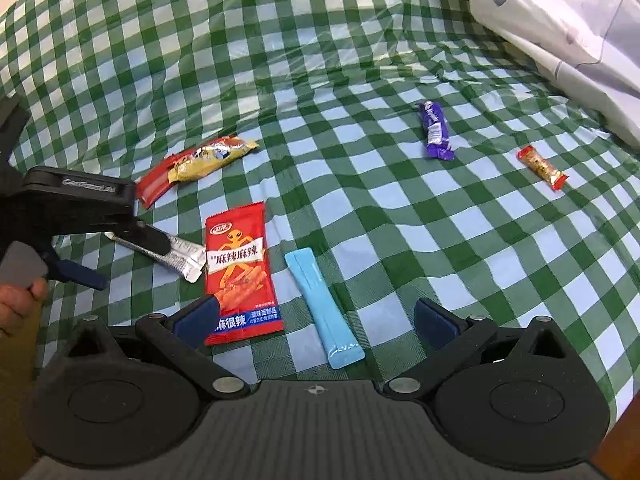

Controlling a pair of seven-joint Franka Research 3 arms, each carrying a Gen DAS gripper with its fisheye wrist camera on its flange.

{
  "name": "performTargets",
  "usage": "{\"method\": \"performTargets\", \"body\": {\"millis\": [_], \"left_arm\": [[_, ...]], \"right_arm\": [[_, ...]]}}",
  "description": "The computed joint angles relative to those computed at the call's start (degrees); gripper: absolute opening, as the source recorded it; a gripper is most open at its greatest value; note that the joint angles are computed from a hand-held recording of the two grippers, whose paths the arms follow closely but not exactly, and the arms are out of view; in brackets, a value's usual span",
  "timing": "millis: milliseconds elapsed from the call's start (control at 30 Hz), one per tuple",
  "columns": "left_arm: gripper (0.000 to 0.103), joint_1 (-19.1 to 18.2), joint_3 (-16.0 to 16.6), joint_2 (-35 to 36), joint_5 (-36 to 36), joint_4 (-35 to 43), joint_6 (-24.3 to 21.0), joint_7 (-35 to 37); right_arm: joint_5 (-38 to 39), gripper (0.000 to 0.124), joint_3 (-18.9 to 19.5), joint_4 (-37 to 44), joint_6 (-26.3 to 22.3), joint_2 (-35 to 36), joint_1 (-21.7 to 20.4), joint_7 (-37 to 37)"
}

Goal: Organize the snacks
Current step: 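Grasp the silver stick pack with the left tool while the right tool grasps the blue stick, then lower the silver stick pack and blue stick into the box with both tools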

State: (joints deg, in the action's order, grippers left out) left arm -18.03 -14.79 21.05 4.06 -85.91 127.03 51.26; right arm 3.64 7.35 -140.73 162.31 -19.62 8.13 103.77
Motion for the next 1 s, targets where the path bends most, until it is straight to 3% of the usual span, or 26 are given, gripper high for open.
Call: {"method": "performTargets", "body": {"millis": [100,367,533,567,667,733,767,800,833,867,900,933,1000], "left_arm": [[0.103,-1.1,0.1,1.4,1.6,1.9,-2.6,-0.3],[0.103,0.9,2.7,0.0,2.1,-0.5,-0.2,-12.4],[0.103,-0.2,3.0,7.4,3.8,9.6,-7.7,-16.3],[0.103,-1.0,3.4,8.3,5.0,11.3,-9.1,-17.2],[0.103,-2.2,3.6,11.2,7.1,16.4,-13.3,-16.7],[0.102,-2.9,3.9,11.9,8.2,17.6,-14.3,-16.9],[0.097,-3.5,4.3,12.1,9.2,18.1,-15.2,-17.3],[0.077,-5.0,5.1,12.9,11.8,20.5,-18.6,-17.7],[0.047,-6.4,6.0,12.9,14.2,20.9,-20.0,-17.6],[0.032,-6.6,6.0,11.6,15.6,19.3,-19.3,-17.0],[0.007,-5.5,5.3,9.3,15.1,15.8,-16.2,-16.9],[0.006,-4.7,4.9,7.8,14.3,13.5,-15.1,-17.2],[0.006,-3.6,3.8,4.2,13.3,8.6,-12.8,-16.2]], "right_arm": [[-1.8,0.102,0.6,-0.3,-0.2,0.2,-1.5,0.9],[-10.3,0.102,2.5,1.1,4.3,6.0,-4.0,1.7],[-25.3,0.096,6.0,-0.1,10.2,9.4,-8.9,7.0],[-27.2,0.097,6.1,-1.3,13.5,9.5,-9.8,9.2],[-23.4,0.097,3.7,-2.5,15.4,9.6,-7.7,6.9],[-23.7,0.096,4.7,-2.7,16.1,9.6,-8.9,6.5],[-24.4,0.094,6.0,-2.6,16.1,9.4,-10.3,6.9],[-25.3,0.088,5.7,-2.7,15.8,9.1,-10.0,7.5],[-22.2,0.067,4.2,-3.4,15.9,8.4,-7.8,4.4],[-19.5,0.038,3.3,-3.9,16.0,7.8,-6.3,1.0],[-20.7,0.024,3.9,-4.1,15.0,7.0,-6.8,0.8],[-22.1,0.019,6.0,-4.2,14.2,6.3,-8.7,1.4],[-19.5,0.015,5.0,-4.8,12.6,5.0,-7.2,0.3]]}}
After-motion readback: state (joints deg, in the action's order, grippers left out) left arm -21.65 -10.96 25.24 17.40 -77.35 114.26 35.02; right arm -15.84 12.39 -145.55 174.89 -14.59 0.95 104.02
